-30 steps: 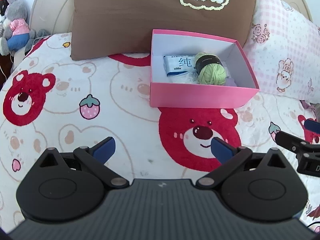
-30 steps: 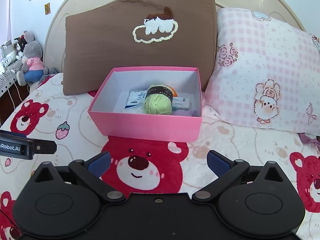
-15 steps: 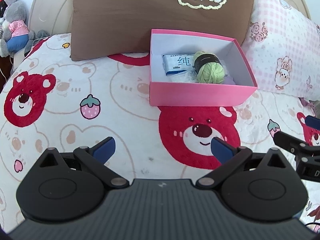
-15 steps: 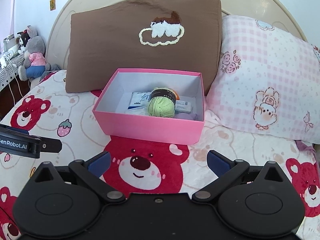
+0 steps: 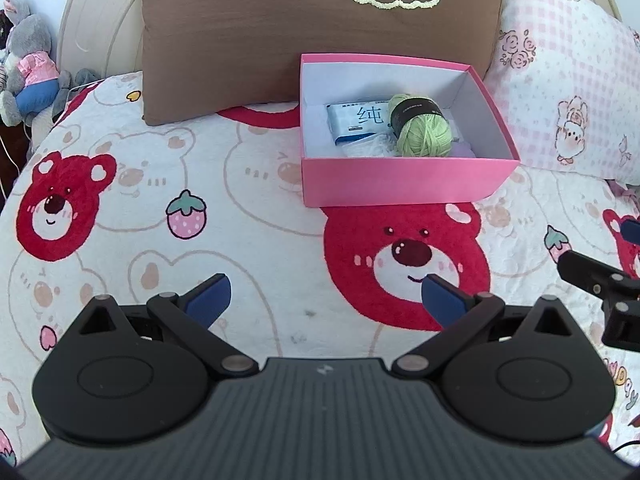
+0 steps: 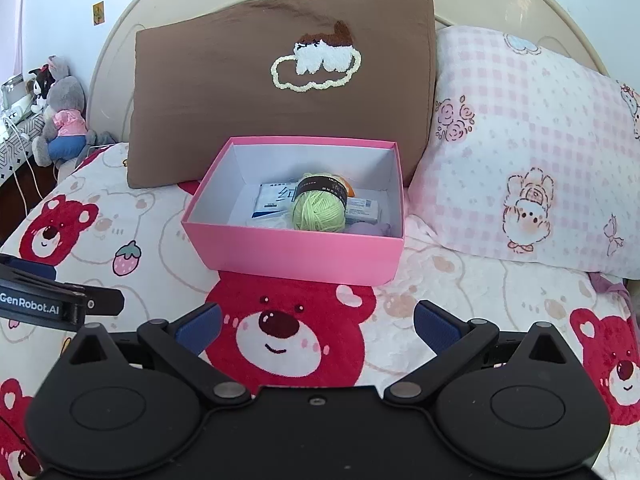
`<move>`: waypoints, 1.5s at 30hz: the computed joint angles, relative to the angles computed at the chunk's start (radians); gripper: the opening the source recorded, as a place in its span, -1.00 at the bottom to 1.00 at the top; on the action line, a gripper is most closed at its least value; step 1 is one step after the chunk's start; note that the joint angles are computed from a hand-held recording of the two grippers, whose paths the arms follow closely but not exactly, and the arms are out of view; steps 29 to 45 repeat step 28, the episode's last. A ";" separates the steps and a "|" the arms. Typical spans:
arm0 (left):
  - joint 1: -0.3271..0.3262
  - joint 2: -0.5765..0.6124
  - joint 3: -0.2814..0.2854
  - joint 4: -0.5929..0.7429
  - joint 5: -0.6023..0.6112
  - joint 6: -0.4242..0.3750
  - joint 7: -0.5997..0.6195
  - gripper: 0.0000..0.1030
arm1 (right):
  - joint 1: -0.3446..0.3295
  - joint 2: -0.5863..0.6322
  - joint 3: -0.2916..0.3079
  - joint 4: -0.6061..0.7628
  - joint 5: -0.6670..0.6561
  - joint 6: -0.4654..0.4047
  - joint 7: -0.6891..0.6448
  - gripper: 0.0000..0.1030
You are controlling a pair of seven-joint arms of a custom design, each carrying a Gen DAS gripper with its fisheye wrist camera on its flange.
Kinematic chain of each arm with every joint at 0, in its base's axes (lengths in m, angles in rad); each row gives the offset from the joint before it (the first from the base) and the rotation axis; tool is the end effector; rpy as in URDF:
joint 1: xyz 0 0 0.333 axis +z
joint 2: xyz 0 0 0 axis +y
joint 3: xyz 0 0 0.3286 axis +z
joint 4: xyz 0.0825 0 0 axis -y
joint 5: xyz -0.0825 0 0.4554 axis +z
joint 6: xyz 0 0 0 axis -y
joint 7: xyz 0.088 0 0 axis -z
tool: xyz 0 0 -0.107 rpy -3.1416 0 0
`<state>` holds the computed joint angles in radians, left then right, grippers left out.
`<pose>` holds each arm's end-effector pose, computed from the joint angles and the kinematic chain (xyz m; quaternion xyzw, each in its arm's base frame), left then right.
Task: Organize objects
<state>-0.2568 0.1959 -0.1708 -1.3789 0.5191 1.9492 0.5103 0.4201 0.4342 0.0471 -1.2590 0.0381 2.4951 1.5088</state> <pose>0.6750 -0.2566 0.6621 -0.8307 0.4701 -0.1717 0.2439 0.7301 0.3579 0.6118 -0.7905 0.4712 -0.1942 0.3395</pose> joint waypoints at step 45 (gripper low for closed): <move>0.000 -0.011 -0.005 -0.004 -0.014 0.006 0.016 1.00 | -0.012 -0.015 0.005 -0.022 0.031 0.011 -0.012 1.00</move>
